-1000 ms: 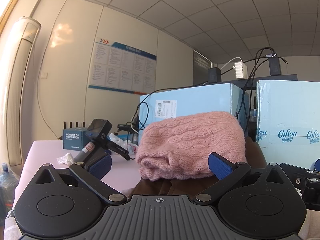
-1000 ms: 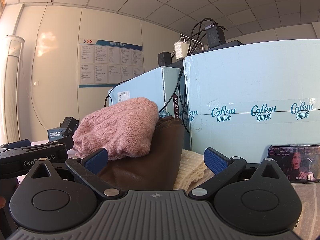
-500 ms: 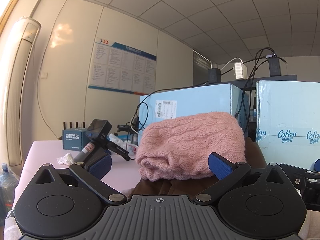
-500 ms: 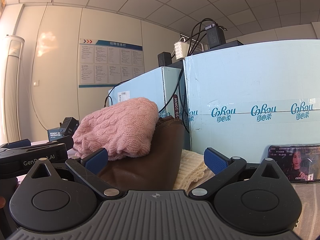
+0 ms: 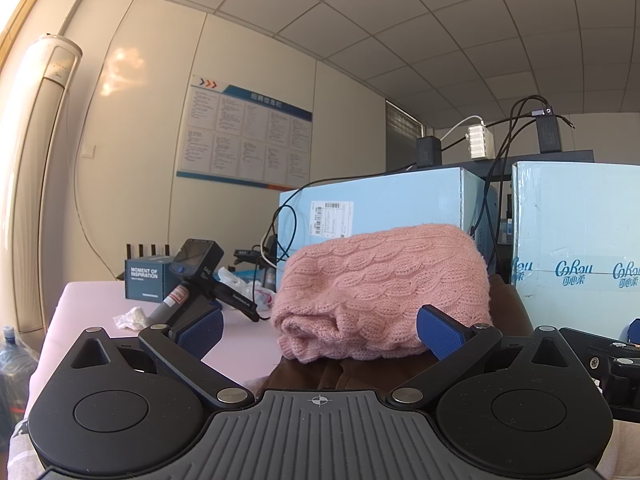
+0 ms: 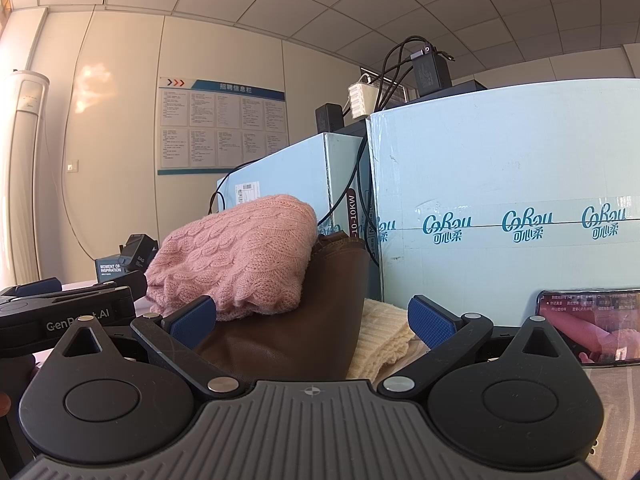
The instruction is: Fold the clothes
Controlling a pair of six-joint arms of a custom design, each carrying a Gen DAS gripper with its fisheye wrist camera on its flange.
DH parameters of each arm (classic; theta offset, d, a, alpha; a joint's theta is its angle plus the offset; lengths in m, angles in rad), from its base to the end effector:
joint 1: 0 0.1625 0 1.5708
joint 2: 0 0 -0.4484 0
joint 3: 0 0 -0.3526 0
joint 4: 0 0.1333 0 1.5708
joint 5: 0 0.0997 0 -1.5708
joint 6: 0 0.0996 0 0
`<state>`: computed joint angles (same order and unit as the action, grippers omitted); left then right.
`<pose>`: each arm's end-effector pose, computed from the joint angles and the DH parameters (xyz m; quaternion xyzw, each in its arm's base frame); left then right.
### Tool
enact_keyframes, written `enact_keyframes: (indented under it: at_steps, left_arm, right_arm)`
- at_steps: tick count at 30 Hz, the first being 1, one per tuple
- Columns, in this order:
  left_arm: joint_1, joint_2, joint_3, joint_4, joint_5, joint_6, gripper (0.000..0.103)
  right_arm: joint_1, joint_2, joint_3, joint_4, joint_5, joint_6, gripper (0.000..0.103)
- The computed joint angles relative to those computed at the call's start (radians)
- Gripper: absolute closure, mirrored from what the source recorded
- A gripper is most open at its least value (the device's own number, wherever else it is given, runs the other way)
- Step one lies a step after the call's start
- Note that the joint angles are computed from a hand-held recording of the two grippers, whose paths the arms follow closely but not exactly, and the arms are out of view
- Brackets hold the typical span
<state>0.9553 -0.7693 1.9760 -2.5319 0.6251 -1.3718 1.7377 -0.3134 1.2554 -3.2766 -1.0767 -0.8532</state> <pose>-0.1477 -0.5797 0.1772 -0.0655 0.4603 -0.7100 0.5289 0.3054 -0.7260 0.0212 -0.5188 0.7408 -0.4167 0.0921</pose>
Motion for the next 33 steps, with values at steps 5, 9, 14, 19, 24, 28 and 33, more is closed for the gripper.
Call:
enact_keyframes:
  at_steps: [5, 9, 14, 19, 24, 28, 33]
  left_arm:
    - [0.000, 0.001, 0.000, -0.002, 0.000, 0.001, 0.000]
    - [0.000, 0.000, 0.000, 0.000, 0.000, 0.000, 0.000]
    - [0.001, 0.001, -0.002, 0.002, 0.000, -0.001, 0.000]
    - [0.002, 0.001, -0.003, 0.005, 0.001, -0.003, 0.000]
    - [0.002, 0.000, -0.002, 0.007, 0.001, -0.006, 0.000]
    - [0.000, -0.005, 0.003, 0.016, 0.004, -0.024, 0.000]
    - [-0.004, -0.017, 0.017, 0.034, 0.009, -0.072, 0.000]
  right_arm:
    - [0.000, -0.001, 0.001, -0.001, 0.000, 0.000, 0.000]
    - [0.000, -0.001, 0.003, -0.002, 0.000, 0.000, 0.000]
    - [0.000, -0.001, 0.003, -0.002, 0.000, 0.000, 0.000]
    - [0.000, -0.001, 0.003, -0.002, 0.000, 0.000, 0.000]
    - [0.000, -0.004, 0.008, -0.006, 0.002, 0.002, 0.000]
    - [-0.005, -0.006, 0.016, -0.025, 0.020, 0.007, 0.000]
    - [-0.007, -0.003, 0.022, -0.057, 0.033, 0.009, 0.000]
